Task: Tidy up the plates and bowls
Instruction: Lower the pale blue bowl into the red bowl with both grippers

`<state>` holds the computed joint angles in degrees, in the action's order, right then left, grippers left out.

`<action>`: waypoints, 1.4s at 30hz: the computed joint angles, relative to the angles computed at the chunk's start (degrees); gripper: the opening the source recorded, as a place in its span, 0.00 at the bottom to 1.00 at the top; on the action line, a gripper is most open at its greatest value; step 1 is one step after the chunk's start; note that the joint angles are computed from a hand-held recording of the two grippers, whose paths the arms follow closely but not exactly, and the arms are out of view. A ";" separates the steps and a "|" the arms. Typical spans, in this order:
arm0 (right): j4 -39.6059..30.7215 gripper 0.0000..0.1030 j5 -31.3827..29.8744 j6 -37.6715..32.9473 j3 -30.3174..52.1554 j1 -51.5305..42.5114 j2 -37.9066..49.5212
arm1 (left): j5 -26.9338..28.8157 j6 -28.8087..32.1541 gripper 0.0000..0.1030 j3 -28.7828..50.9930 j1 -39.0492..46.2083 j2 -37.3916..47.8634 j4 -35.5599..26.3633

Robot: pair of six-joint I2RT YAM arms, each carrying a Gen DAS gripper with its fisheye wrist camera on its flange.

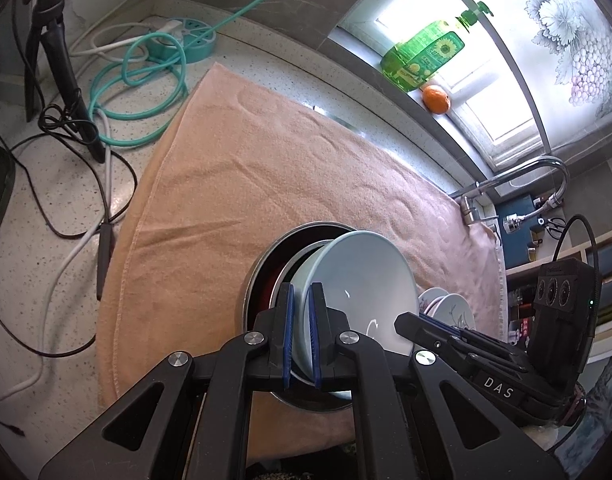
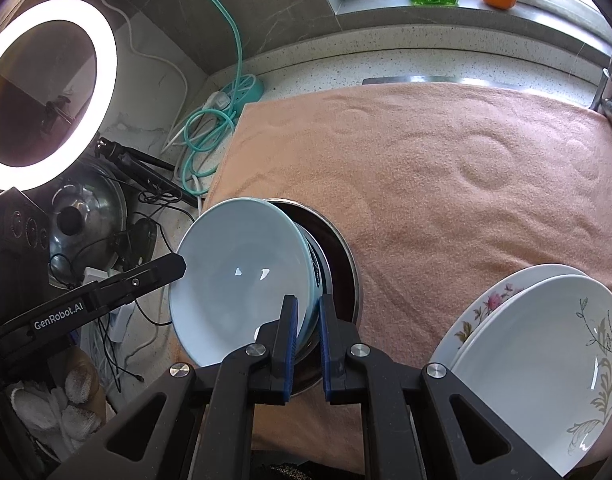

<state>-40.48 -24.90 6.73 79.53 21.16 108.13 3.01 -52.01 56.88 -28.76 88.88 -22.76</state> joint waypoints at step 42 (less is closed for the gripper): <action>5.03 0.19 -1.13 3.20 -4.84 -4.01 -3.81 | -2.32 -4.13 0.05 -8.86 0.91 -7.04 4.76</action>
